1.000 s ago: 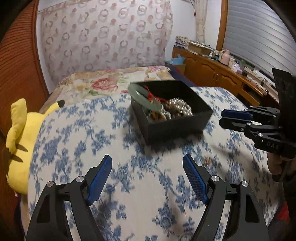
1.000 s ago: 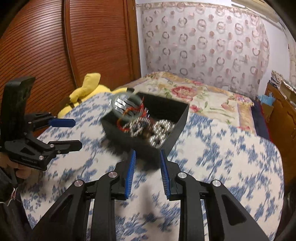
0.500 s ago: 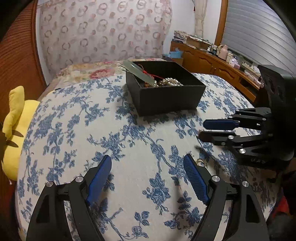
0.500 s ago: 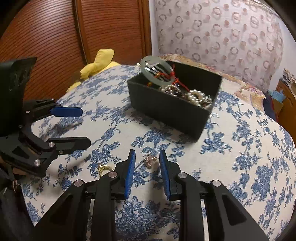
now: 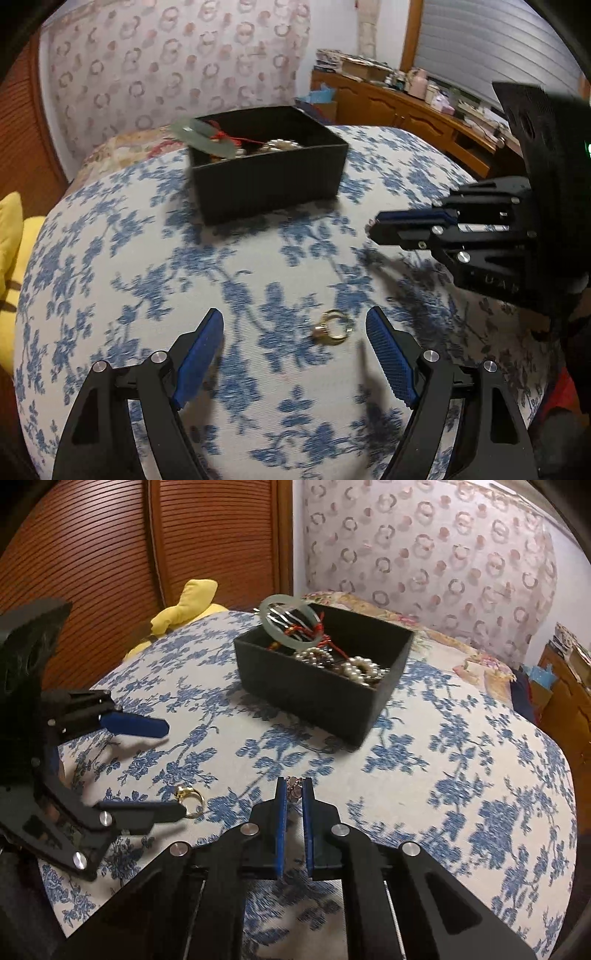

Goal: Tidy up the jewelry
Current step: 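Lower the left gripper onto the gold pearl ring and close it, then carry the gold ring into the black box and open the left gripper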

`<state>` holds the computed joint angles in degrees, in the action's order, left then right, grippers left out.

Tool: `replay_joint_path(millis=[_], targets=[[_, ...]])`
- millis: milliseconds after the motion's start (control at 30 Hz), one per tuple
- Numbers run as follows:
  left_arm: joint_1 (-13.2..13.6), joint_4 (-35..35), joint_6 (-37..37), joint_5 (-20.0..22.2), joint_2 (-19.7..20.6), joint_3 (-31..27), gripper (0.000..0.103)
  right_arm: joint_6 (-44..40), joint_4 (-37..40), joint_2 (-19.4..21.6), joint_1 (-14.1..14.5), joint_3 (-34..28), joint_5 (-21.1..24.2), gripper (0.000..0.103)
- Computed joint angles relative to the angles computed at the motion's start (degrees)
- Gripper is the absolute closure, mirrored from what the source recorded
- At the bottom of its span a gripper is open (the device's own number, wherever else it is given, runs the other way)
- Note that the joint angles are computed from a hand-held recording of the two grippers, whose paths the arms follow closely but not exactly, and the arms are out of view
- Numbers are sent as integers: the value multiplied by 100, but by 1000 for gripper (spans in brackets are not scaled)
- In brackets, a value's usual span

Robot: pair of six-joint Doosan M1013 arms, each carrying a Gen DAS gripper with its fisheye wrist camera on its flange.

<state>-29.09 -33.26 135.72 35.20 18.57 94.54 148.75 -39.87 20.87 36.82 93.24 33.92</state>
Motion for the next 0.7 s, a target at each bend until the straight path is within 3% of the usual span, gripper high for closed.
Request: replay_joint_path(millis=[33,100,267,400,700], targets=[[-16,10,25,40,8,-9,39,79,-69,-22,4,30,6,94],[-49,127,-26,103,30,-38,48,164,-128,-49,9,64,-2,94],[-93,279,-23,-25,5,11,53,285,-230,-79,10,110,-13,94],[-59,84,199,-23,-25,64,81,298,-256,-85,10,120,-24,94],[101,-255,72,134,73,-151,81,334,-394,-117,-8,93,-60,94]])
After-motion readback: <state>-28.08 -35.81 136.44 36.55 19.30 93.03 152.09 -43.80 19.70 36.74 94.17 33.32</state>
